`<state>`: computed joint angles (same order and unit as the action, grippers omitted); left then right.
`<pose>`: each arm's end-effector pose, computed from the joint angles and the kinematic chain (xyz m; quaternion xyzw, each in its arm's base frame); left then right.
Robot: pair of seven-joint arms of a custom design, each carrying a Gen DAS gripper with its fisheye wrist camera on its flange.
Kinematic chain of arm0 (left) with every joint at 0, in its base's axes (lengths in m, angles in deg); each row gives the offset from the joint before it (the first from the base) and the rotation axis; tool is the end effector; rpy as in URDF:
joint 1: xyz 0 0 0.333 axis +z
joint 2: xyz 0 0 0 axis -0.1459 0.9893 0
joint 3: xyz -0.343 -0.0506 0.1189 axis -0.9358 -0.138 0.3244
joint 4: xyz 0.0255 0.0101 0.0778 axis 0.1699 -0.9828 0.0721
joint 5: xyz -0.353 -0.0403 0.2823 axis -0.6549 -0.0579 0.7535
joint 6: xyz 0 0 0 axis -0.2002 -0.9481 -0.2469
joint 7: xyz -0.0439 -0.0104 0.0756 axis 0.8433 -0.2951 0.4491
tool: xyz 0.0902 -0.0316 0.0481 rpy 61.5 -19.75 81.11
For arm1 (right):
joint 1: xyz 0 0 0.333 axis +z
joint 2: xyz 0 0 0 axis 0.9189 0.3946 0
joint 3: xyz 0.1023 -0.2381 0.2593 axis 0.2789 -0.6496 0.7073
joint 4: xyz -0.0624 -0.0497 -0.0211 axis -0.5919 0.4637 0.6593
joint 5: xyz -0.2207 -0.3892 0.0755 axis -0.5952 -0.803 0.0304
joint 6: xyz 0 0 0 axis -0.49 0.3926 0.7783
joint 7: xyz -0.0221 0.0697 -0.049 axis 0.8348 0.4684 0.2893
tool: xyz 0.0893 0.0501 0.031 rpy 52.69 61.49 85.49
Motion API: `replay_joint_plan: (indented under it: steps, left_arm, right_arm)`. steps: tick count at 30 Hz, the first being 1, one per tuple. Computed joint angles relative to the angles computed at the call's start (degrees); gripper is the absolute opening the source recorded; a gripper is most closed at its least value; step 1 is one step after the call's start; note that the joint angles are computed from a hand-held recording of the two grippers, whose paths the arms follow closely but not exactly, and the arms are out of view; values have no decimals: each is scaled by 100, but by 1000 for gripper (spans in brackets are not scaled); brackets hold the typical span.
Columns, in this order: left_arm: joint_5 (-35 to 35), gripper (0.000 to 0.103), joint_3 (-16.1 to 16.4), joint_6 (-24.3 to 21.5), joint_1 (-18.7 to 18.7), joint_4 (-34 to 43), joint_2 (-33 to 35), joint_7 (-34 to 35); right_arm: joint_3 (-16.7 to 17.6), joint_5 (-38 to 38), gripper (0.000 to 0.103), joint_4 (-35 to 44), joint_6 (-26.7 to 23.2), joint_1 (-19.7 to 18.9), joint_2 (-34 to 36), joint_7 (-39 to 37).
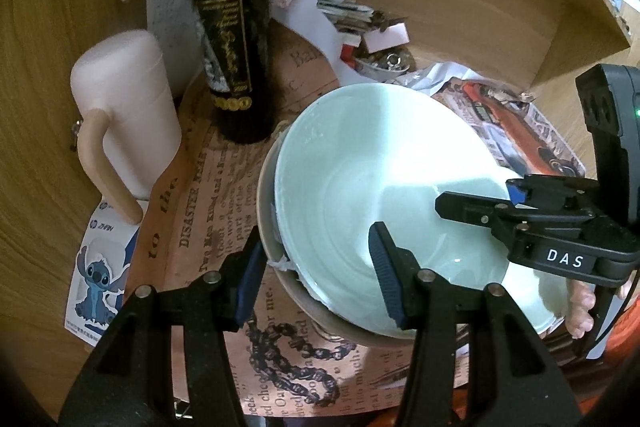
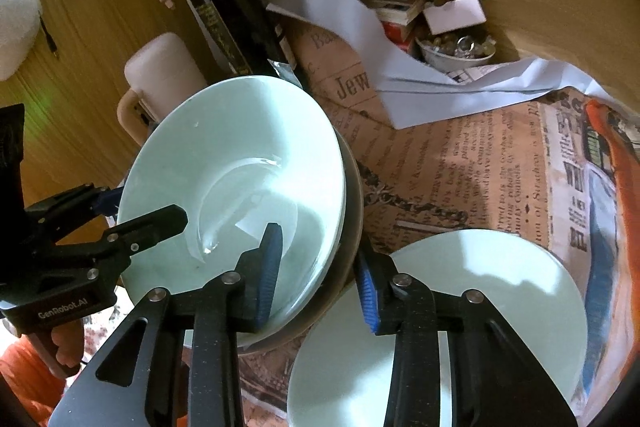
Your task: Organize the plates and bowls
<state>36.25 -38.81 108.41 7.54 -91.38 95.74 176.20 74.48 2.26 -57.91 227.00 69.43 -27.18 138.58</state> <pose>0.6524 -0.2017 0.3334 -0.5203 0.7564 -0.3598 0.1665 0.6511 0.1068 0.3541 -0.6209 0.6428 -0.2373 0.3807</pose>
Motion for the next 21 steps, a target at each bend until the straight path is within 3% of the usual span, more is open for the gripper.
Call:
replay_joint_plan:
  steps: [8, 21]
  left_arm:
    - [163, 52, -308, 76, 187, -85, -74, 7]
    - [558, 52, -815, 111, 436, -135, -79, -77]
  right_arm:
    - [-368, 414, 32, -408, 321, 356, -292, -210]
    - [-613, 1058, 32, -1107, 817, 544, -732, -545]
